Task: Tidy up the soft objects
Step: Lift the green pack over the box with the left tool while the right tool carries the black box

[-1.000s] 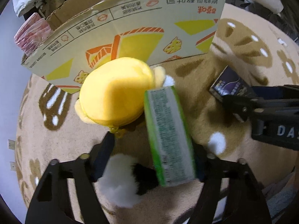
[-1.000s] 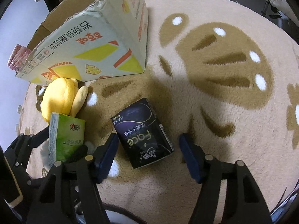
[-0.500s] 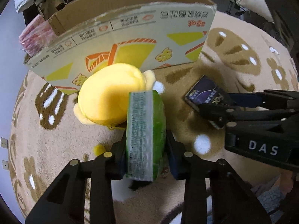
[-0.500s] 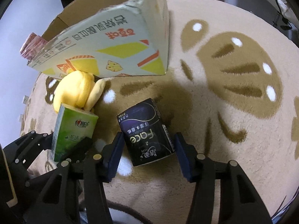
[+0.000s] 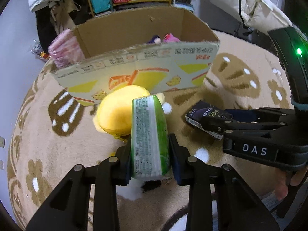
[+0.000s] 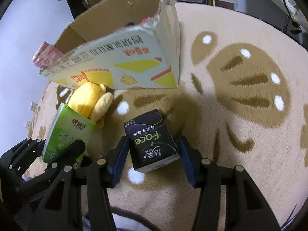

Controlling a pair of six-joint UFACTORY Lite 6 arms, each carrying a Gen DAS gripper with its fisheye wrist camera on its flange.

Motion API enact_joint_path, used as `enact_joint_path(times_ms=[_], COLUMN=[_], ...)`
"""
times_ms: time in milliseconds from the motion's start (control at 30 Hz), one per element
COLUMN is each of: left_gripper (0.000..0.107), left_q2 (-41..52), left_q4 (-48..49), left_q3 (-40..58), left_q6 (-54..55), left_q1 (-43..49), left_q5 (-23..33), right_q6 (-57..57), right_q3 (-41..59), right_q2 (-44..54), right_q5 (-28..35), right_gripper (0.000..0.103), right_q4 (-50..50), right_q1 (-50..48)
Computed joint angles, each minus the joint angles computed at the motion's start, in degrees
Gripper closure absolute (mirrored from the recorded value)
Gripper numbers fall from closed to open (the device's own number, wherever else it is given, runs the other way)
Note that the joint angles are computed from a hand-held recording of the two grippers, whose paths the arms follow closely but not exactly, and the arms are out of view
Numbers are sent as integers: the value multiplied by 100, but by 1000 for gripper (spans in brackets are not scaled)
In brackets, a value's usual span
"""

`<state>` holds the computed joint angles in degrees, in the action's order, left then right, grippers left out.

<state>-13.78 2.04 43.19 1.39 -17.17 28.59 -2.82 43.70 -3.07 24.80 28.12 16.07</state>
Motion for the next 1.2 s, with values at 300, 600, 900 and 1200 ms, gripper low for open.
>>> enact_joint_path(times_ms=[300,600,900,1200], left_gripper=[76,76,76,76], left_q2=[-113,-868,-1436,-1365], left_q4=[-450,186,1005,1355], left_q3=[63,-123,49,460], left_q6=[298,-305,-892,-1046], left_q1=[248,287,542,815], left_q5=[321,434,445,203], right_q6=[-321,59,1110,3014], right_q3=[-135,-227,-259,-177], right_q2=[-344,-893,-1589,-2018], right_q5=[120,-177,-578,-1072], right_gripper=[50,51,51,51], right_q4=[156,-177,-1160,-3215], right_q1=[-120,109,502,814])
